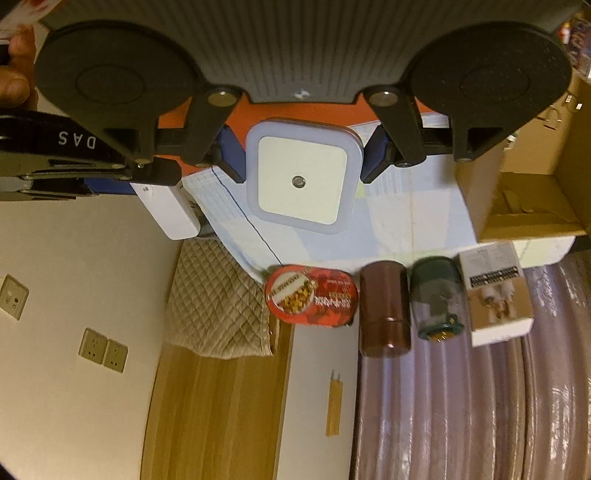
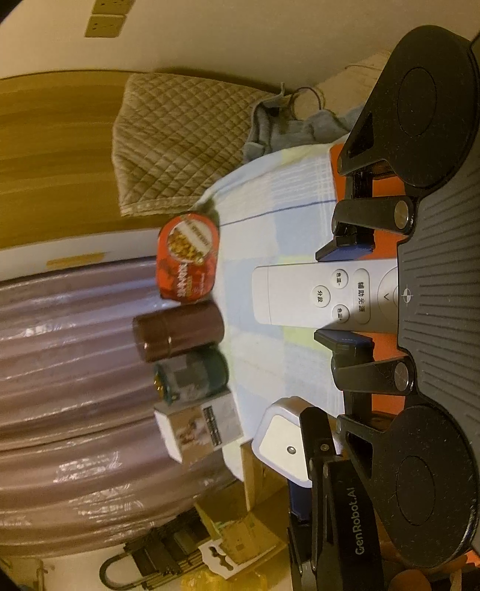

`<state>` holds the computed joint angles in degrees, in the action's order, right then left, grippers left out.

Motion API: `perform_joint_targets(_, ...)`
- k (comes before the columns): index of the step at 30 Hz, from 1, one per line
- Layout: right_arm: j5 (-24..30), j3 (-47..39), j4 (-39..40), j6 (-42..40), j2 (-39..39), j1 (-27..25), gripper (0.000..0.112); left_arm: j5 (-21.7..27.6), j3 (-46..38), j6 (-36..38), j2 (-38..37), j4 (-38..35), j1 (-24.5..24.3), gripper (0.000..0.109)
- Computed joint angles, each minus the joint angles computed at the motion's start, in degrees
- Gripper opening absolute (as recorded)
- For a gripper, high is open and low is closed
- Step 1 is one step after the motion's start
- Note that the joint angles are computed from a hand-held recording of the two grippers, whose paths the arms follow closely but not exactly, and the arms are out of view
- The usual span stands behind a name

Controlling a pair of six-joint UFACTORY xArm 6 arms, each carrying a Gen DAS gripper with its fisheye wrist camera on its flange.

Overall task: Organize rigid objects
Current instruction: 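Carry the night light with the left tool while the right tool carries the remote to the box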

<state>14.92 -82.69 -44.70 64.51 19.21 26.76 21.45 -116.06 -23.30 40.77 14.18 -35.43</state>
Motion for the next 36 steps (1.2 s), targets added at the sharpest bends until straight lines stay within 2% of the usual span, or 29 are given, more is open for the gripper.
perform_joint_targets(11, 3.2, -2.87, 0.61, -0.5, -0.88, 5.42, 0.035, -5.59, 17.93, -5.67, -14.34, 6.56, 2.97, 0.062)
perform_joint_targets(19, 5.07, -9.5, 3.74, -4.4, 3.02, 9.24, 0.035, -7.34, 27.94, -8.21, -22.82, 10.32, 6.59, 0.062)
perform_joint_targets(27, 7.32, -21.25, 11.87, -12.79, 11.55, 13.4, 0.035, -8.36, 36.49, -8.33, -30.12, 11.91, 11.34, 0.062)
perform_joint_targets(31, 9.4, -29.2, 16.62, -18.09, 17.12, 15.1, 0.035, -8.58, 39.64, -7.77, -32.67, 12.37, 13.97, 0.062)
perform_joint_targets(36, 14.05, -43.13, 22.92, -24.88, 26.36, 16.71, 0.035, -8.83, 42.91, -5.83, -35.14, 11.67, 17.15, 0.062)
